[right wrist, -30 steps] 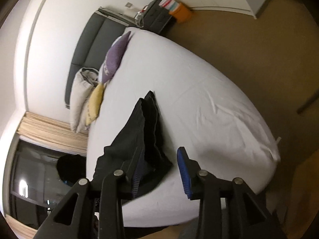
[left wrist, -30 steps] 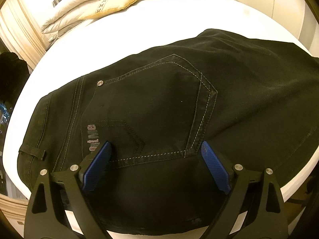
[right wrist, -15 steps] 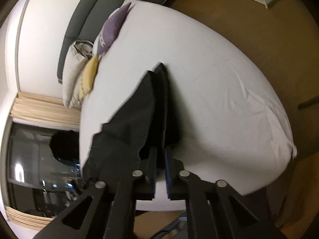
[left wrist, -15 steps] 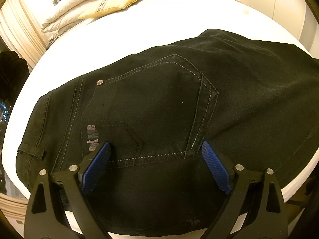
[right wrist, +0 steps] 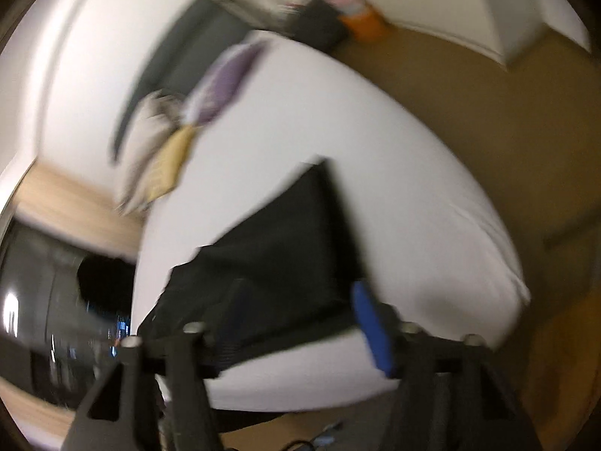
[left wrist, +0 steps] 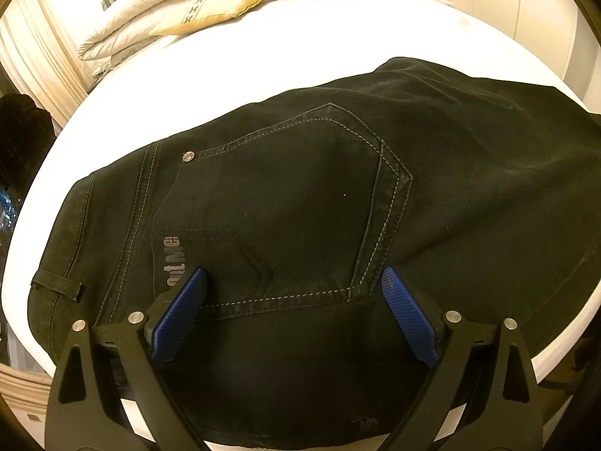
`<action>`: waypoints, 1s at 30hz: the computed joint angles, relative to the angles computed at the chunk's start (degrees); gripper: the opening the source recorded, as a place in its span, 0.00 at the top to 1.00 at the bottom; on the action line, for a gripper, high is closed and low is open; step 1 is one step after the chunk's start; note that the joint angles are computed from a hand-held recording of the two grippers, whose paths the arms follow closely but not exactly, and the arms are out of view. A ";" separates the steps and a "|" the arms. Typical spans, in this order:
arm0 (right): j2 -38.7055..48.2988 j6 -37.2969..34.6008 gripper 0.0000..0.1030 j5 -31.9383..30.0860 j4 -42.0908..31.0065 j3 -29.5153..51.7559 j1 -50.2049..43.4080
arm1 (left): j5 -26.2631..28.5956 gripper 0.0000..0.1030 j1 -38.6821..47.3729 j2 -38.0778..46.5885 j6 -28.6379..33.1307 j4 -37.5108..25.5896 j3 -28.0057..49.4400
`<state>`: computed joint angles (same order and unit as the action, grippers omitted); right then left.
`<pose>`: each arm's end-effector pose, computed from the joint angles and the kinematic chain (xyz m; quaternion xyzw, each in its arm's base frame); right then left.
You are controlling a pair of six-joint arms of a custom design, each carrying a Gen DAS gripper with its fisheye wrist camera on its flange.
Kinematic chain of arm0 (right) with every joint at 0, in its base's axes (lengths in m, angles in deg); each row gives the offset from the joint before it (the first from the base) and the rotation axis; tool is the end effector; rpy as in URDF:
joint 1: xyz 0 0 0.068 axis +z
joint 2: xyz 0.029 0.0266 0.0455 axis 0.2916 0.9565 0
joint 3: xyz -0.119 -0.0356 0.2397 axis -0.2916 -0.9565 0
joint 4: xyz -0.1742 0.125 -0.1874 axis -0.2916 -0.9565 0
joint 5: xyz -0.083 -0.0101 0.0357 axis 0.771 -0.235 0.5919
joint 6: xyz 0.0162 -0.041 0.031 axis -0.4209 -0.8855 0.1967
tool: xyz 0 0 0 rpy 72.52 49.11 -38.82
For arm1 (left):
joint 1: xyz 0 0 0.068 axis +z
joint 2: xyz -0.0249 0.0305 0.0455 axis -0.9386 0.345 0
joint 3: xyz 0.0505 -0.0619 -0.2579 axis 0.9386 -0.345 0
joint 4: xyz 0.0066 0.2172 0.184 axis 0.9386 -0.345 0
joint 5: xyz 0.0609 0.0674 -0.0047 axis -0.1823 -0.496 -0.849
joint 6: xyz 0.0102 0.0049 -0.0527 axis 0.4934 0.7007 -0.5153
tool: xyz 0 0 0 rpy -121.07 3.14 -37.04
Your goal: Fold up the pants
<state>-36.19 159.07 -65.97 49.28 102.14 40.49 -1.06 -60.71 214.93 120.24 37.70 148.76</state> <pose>0.1371 0.0531 0.1722 0.4050 0.8312 0.2205 0.3106 0.5013 0.0730 0.0928 0.2953 0.9156 0.0200 0.2722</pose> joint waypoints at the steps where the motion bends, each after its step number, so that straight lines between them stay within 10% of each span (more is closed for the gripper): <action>1: 2.33 0.05 0.38 -0.71 1.38 0.26 -0.59 | -0.05 0.07 -0.01 -0.09 -0.09 0.03 -0.09; 9: 1.25 13.90 0.41 -5.85 11.74 -9.65 -1.44 | -0.01 0.07 -0.03 -0.30 -0.43 0.36 -0.49; 17: 17.22 12.18 0.70 -11.63 29.86 -8.85 -6.61 | 0.00 0.07 -0.14 -0.24 -0.91 0.81 -0.69; 19: 21.44 11.62 0.92 -12.11 33.24 -8.22 -7.65 | 0.19 0.07 -0.07 -0.14 -0.84 0.77 -0.59; 30: 20.93 3.59 0.96 -3.04 22.75 3.77 -6.00 | 0.57 0.07 0.13 -0.02 -0.92 -0.37 0.14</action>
<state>-15.27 162.67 -69.01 72.03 105.91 34.50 -0.49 -60.58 214.91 119.32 37.33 148.91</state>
